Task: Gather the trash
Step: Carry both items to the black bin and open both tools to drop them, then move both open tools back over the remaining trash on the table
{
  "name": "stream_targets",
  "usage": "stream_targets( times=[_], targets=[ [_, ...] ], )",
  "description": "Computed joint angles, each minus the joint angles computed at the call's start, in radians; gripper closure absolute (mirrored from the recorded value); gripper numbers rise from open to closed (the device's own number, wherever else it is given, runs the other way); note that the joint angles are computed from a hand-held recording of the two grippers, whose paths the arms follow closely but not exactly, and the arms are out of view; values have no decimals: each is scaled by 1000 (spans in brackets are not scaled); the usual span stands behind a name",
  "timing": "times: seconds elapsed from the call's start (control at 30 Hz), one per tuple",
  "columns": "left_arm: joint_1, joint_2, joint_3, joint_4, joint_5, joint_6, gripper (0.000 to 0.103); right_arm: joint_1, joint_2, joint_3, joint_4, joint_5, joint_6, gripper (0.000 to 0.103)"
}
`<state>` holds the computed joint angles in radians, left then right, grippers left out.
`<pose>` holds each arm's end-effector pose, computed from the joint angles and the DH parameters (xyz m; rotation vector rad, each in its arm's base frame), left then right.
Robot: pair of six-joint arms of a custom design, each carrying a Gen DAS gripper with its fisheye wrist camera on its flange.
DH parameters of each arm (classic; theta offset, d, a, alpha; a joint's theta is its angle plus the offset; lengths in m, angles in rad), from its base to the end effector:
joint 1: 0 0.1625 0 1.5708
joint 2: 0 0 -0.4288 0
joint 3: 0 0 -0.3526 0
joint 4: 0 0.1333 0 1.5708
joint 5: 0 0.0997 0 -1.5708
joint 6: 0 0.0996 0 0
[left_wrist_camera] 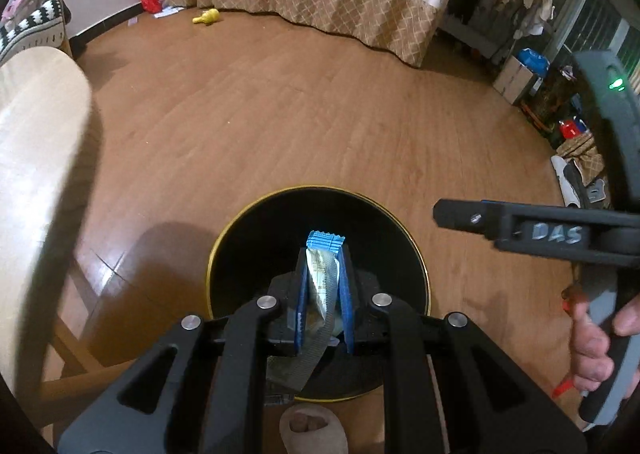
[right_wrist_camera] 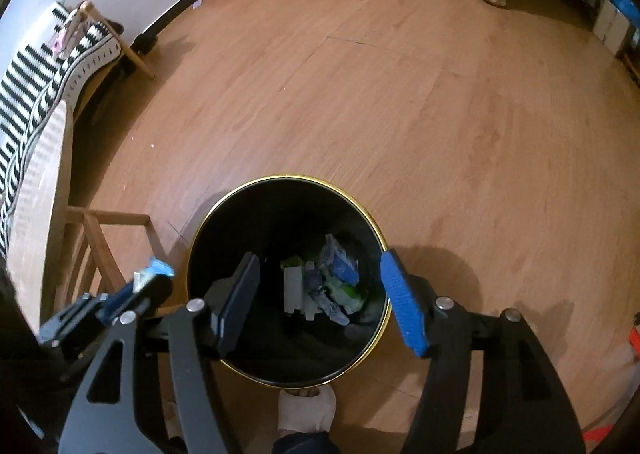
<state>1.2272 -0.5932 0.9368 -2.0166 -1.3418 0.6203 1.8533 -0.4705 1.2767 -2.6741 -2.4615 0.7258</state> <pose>-0.1216 -0.8026 0.1971 1.3287 2.5769 -0.1009 0.2599 -0.6951 0.0717 -0.6830 -2.2644 0.8531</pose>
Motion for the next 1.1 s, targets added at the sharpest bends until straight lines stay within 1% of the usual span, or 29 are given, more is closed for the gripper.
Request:
stream_targets(
  times=[0.17,0.2,0.23,0.27,0.33,0.37,0.6,0.67,0.77,0.83,0.87,0.93,1.0,1.07,1.1],
  targets=[
    [5,32,-18,22,11,1,90,-1,-12,22,-20,-11,11,41],
    [4,38,-17,19,17,1,88,-2,-14,26,-29,-12,9,41],
    [4,48,-25,30,24,-7,84,-2,-16,31,-37,-12,8,41],
    [4,56,-34,43,29,-15,79,-1,-18,38,-46,-12,9,41],
    [5,60,-32,39,25,-25,46,-1,-21,43,-51,-14,7,41],
    [5,60,-30,31,19,-25,43,0,-22,43,-50,-17,6,41],
    [0,37,-1,20,-12,-9,37,12,-30,60,-76,-42,19,39],
    [-3,16,13,21,-27,-10,34,19,-34,64,-91,-48,23,39],
    [-7,-29,29,20,-58,-6,25,36,-33,57,-121,-66,18,36],
    [-8,-57,20,36,-79,-11,19,57,-20,33,-138,-88,1,34],
    [-6,-76,10,46,-93,-12,18,67,-12,20,-139,-95,-3,33],
    [1,-108,-19,70,-113,-5,11,87,18,-35,-128,-104,-32,32],
    [10,-131,-44,74,-109,1,11,105,60,-117,-98,-98,-64,30],
    [21,-152,-84,75,-82,1,10,122,107,-207,-58,-90,-92,29],
    [27,-158,-107,80,-69,-1,9,133,144,-281,-23,-79,-114,29]
  ],
)
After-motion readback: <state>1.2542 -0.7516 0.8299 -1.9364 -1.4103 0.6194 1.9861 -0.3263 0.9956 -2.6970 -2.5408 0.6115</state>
